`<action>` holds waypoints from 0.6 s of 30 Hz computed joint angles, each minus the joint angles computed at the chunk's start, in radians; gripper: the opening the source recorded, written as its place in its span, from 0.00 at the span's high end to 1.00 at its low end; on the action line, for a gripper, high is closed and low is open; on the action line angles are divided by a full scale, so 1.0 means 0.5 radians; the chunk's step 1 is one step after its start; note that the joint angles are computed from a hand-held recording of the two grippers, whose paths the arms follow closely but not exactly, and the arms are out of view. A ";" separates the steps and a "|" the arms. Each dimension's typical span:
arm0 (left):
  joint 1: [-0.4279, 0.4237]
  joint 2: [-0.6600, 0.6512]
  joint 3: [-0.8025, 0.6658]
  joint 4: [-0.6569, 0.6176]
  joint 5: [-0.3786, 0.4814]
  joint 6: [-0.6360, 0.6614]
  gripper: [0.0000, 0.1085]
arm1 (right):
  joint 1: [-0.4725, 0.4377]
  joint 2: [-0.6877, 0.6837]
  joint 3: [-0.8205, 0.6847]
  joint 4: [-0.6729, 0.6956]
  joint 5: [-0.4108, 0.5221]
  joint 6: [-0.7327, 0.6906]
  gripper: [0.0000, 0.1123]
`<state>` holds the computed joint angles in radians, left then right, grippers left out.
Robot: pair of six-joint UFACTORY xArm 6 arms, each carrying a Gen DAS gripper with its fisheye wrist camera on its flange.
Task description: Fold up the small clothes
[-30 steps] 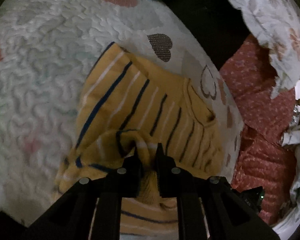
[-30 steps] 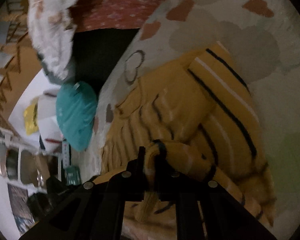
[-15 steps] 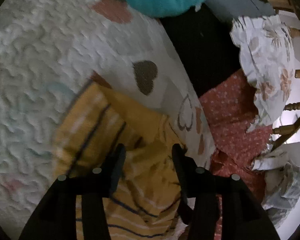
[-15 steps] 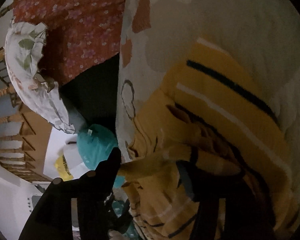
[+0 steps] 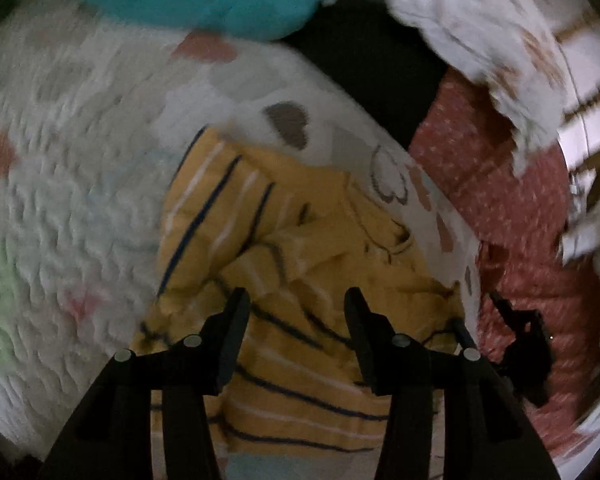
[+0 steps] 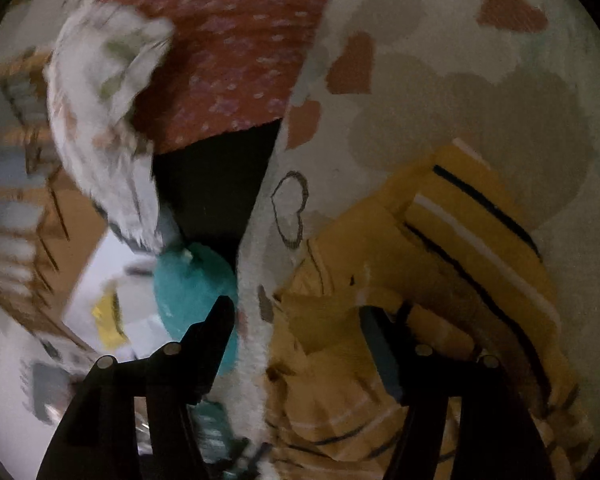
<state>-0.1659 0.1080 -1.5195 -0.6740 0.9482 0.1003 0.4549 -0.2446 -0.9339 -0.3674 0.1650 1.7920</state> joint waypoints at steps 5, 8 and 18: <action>-0.107 0.075 -0.098 0.031 -0.102 0.253 0.57 | 0.154 0.261 -0.353 0.446 0.357 -0.813 0.39; -0.104 0.341 -0.363 0.175 0.117 0.073 0.57 | 0.136 0.404 -0.481 0.607 0.486 -1.052 0.41; 0.109 0.532 -0.570 0.410 0.114 -0.473 0.69 | -0.016 0.432 -0.541 0.504 0.675 -0.907 0.54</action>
